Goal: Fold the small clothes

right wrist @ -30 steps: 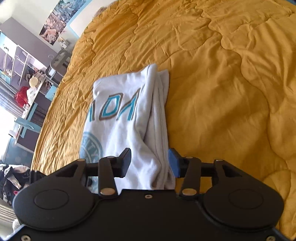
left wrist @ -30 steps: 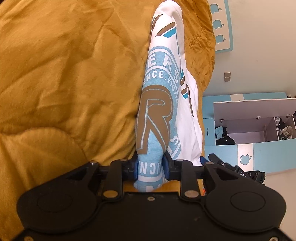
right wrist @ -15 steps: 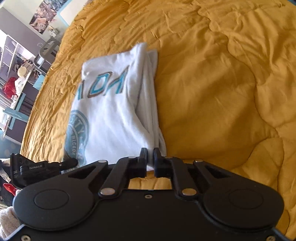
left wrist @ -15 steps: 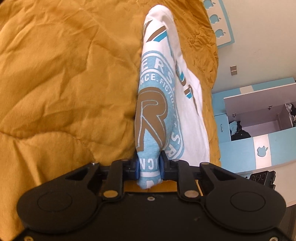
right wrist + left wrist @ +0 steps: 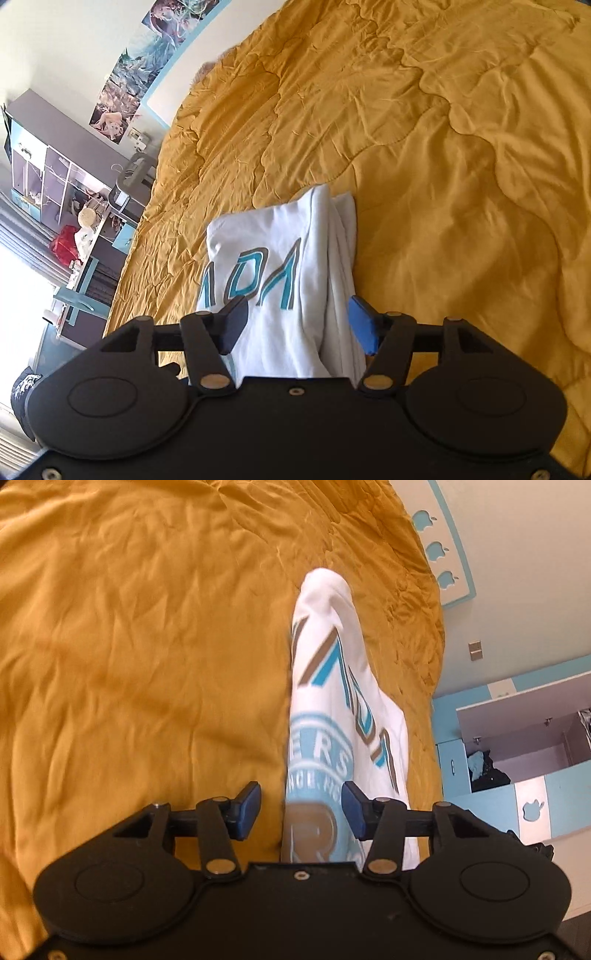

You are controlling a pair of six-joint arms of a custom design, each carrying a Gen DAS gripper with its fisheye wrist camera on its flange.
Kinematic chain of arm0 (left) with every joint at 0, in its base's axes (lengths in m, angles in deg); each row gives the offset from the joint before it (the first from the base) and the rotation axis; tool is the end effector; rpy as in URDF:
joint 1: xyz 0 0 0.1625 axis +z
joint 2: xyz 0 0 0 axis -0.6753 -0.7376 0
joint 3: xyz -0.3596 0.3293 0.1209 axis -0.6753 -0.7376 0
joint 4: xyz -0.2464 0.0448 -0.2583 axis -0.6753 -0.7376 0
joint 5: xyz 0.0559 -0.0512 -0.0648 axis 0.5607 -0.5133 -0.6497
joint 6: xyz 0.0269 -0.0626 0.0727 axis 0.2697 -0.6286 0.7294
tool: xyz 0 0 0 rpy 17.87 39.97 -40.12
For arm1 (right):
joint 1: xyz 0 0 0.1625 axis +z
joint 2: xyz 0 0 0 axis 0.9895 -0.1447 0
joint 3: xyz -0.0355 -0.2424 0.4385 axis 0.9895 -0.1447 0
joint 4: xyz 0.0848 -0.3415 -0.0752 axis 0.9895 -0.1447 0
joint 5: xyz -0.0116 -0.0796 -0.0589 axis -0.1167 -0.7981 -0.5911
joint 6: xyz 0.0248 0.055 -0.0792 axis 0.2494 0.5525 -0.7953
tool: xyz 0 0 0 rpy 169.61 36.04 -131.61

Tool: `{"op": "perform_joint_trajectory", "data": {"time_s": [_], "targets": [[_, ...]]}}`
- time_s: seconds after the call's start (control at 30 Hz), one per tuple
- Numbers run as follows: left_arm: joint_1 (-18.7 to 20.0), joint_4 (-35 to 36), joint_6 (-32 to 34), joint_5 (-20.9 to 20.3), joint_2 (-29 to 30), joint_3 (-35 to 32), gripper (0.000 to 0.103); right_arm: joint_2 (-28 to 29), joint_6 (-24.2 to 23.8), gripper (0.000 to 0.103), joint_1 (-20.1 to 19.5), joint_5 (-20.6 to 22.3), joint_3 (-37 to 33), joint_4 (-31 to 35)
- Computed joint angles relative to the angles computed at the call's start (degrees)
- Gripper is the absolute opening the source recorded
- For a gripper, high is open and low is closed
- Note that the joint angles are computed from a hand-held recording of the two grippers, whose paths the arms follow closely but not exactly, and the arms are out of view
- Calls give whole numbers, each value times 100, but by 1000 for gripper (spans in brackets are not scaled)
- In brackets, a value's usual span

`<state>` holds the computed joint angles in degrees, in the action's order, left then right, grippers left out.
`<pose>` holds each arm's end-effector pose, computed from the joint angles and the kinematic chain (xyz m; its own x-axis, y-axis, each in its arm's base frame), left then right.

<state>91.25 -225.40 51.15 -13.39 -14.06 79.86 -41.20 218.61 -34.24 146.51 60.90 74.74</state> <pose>-0.1745 -0.4092 0.0399 -0.9816 0.0904 0.1682 0.0356 0.9520 -0.3039 0.0056 -0.2506 0.3382 -0.9847 0.1564 0.0763 0.0334 0.5999 -0.7994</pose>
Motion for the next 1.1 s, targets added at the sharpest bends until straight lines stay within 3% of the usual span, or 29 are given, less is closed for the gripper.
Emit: {"op": "perform_joint_trajectory", "data": {"time_s": [0.07, 0.27, 0.47, 0.57, 0.6, 0.63, 0.7, 0.8, 0.83, 0.93, 1.0, 1.1], "targets": [[214, 384, 66, 6, 12, -535, 51, 541, 321, 62, 428, 334, -339, -194], [598, 1204, 305, -169, 263, -1858, 51, 1540, 1125, 64, 482, 253, -1104, -98], [840, 1570, 167, -437, 620, -2906, 50, 1983, 1182, 65, 588, 302, -1413, -151], [951, 1459, 288, -685, 824, -3304, 37, 2094, 1256, 65, 697, 380, -1496, -301], [967, 1444, 375, -720, 869, -3399, 12, 2123, 1275, 65, 699, 354, -1519, -345], [978, 1500, 424, -752, 885, -3476, 2, 2139, 1313, 52, 728, 394, -1531, -404], [966, 1510, 488, -796, 917, -3591, 1, 2137, 1400, 40, 827, 572, -1572, -474], [952, 1088, 1137, -1164, 988, -3668, 1, 1948, 1178, 37, 698, 155, -1385, -700], [912, 1071, 1387, -1095, 995, -3674, 3, 1903, 1154, 37, 675, 144, -1309, -847], [724, 2075, 1645, -11, 939, -3845, 17, 2086, 1248, 36, 753, 622, -1342, -1047], [781, 2209, 1641, 5, 990, -3936, 23, 2155, 1252, 36, 600, 424, -1353, -1061], [841, 1913, 1370, -173, 898, -3747, 36, 2065, 1342, 45, 479, 189, -1370, -874]]}}
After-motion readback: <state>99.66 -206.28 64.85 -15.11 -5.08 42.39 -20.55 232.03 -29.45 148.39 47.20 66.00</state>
